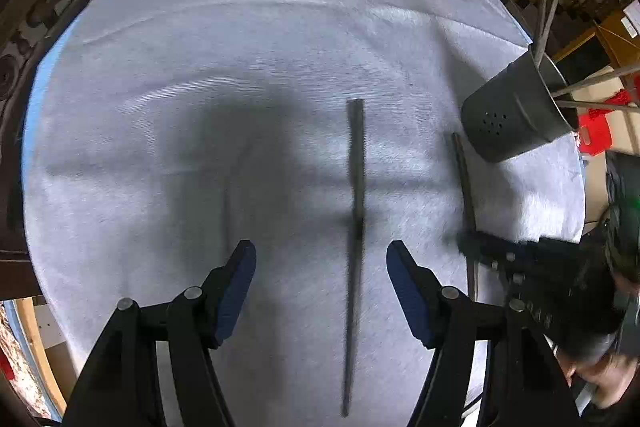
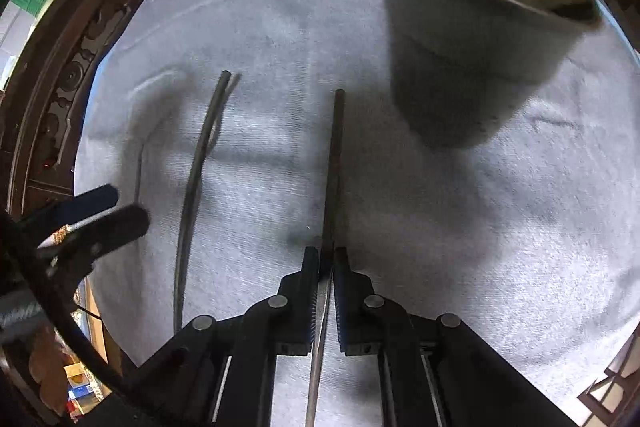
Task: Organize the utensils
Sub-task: 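Close the right gripper on a chopstick while the left gripper grasps another, then lift both held chopsticks up off the table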
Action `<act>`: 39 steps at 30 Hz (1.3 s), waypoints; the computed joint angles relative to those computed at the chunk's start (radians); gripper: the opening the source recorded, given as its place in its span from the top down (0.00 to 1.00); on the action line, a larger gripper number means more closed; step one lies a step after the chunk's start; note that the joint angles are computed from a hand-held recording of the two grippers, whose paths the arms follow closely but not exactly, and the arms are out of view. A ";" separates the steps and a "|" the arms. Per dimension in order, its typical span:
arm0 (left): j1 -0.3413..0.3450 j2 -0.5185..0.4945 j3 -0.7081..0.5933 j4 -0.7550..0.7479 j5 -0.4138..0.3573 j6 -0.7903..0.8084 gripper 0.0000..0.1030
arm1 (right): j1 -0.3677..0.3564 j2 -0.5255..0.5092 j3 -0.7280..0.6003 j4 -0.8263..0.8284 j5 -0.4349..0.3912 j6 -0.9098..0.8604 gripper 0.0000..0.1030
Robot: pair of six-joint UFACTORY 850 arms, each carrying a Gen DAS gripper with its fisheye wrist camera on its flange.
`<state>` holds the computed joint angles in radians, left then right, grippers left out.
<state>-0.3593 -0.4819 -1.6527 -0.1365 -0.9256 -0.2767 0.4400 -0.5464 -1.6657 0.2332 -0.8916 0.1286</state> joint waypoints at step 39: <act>0.031 -0.129 -0.117 -0.044 -0.181 0.186 0.94 | 0.029 -0.177 -0.261 -0.071 -0.202 0.032 0.94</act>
<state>-0.3285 -0.6112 -1.7695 -0.1804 -1.1061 -0.0909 0.4687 -0.7238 -1.9264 0.1626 -1.0932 0.1607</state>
